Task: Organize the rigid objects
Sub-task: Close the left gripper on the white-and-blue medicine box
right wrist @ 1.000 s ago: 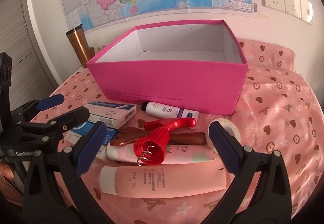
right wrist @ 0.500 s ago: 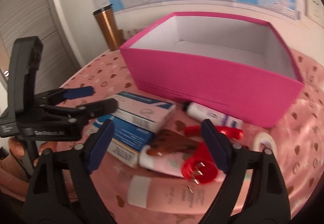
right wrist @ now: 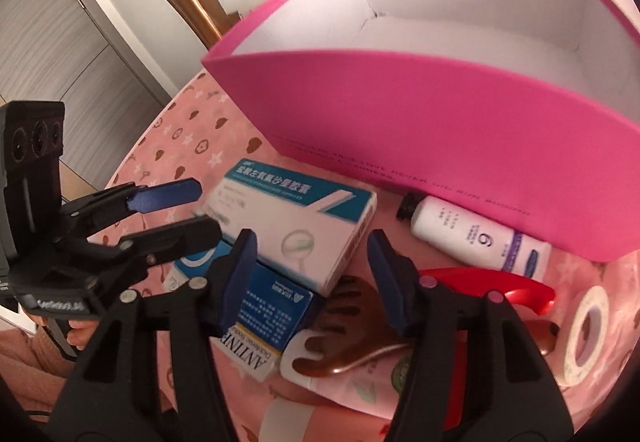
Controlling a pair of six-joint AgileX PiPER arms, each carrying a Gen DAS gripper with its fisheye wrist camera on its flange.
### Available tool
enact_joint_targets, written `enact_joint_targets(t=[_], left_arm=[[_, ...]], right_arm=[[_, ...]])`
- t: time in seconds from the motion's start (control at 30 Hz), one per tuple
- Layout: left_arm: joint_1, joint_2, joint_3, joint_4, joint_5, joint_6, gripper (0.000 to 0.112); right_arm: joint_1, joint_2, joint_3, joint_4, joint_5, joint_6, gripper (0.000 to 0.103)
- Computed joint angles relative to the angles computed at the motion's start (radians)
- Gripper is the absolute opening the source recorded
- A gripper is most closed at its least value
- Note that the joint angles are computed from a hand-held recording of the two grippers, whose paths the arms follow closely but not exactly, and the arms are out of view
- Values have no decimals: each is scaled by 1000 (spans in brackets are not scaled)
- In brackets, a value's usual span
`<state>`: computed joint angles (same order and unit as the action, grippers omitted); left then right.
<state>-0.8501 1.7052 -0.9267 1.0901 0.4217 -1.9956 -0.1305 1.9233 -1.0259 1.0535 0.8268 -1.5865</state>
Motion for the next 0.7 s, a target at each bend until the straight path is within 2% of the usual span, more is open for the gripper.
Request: enact_joint_targets(t=[0.1, 0.2, 0.3, 0.37, 0.53, 0.7], left_arm=[[18, 4, 2, 8, -53, 17, 68], [11, 7, -10, -45, 12, 54, 68], [24, -25, 34, 4, -8, -8, 68], [33, -30, 48, -3, -15, 1, 68], [80, -15, 70, 2, -115, 15, 68], [120, 7, 82, 42, -207, -16, 68]], right_arm=[[6, 22, -29, -17, 31, 13, 59], [27, 6, -13, -19, -22, 37, 59], [42, -31, 19, -26, -79, 46, 59], [46, -43, 18, -38, -78, 65, 59], [72, -8, -18, -75, -89, 147, 59], [97, 5, -18, -69, -114, 139, 60]])
